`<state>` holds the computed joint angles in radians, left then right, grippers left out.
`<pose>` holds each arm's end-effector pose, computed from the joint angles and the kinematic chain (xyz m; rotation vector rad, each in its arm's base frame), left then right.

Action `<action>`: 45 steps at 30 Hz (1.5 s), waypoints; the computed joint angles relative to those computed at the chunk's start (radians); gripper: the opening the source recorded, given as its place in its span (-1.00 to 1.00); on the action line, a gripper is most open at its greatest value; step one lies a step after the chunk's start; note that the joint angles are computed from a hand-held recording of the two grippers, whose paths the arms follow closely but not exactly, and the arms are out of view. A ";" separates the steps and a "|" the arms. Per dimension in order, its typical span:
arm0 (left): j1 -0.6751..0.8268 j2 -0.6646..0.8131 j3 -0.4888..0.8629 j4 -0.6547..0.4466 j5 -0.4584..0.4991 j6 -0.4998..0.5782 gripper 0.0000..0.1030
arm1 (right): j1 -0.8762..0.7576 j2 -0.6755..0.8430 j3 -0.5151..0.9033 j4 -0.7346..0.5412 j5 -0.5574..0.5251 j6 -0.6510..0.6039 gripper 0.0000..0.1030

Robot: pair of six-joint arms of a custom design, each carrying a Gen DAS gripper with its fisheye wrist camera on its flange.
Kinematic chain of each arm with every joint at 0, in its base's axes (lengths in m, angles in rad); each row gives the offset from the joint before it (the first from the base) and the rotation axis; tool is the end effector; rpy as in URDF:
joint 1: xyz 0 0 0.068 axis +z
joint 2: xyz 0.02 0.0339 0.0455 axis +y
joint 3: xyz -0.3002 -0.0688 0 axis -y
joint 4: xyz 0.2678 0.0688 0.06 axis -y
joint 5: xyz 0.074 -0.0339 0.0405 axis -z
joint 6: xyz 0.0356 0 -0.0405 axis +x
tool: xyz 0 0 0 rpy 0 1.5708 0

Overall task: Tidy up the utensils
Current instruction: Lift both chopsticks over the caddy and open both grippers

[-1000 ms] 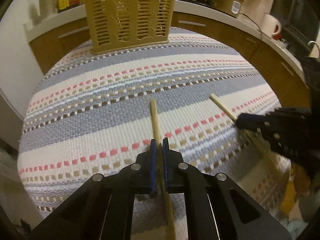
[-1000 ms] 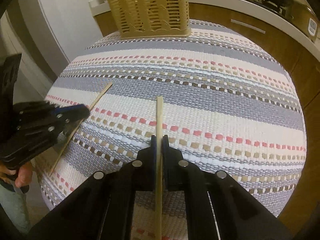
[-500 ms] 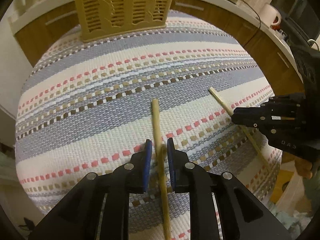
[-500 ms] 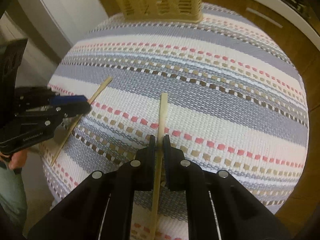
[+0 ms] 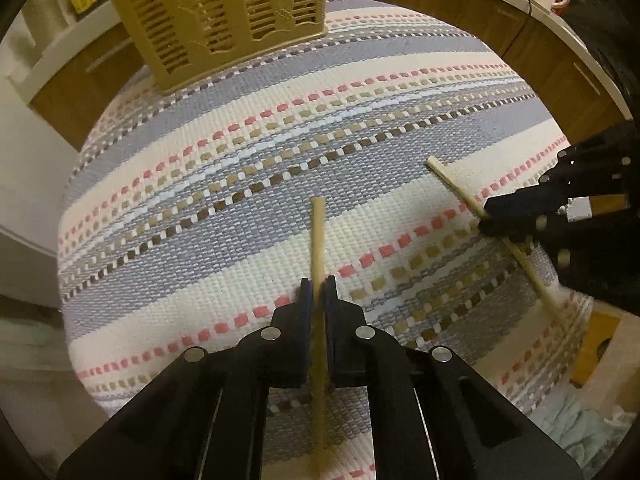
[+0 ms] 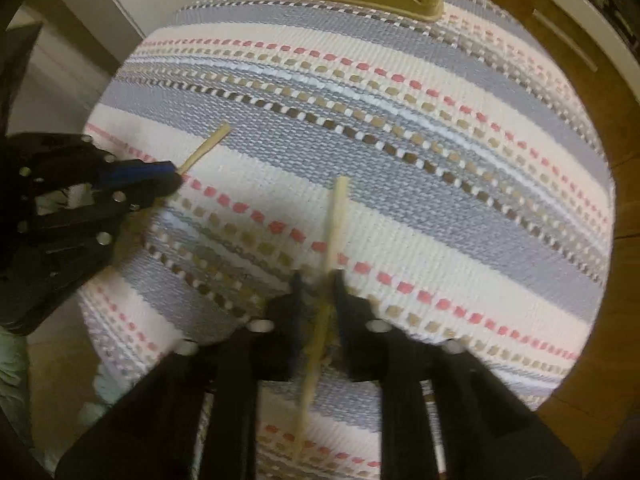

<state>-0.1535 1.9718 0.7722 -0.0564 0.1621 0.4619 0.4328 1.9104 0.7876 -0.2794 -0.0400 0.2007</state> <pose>0.3193 -0.0552 0.0583 0.8831 2.6596 -0.1566 0.2794 0.1307 0.0732 -0.3513 2.9701 0.1356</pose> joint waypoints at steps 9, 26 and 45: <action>0.092 -0.138 -0.057 0.086 0.188 -0.051 -0.93 | -0.051 -0.191 -0.083 0.106 -0.025 -0.023 -0.91; 0.135 -0.325 0.095 0.373 0.436 -0.394 -0.93 | -0.156 -0.420 -0.009 0.493 0.019 -0.042 -0.91; 0.111 0.031 0.316 0.906 0.401 -0.684 -0.93 | -0.156 0.031 0.260 1.008 0.223 0.009 -0.92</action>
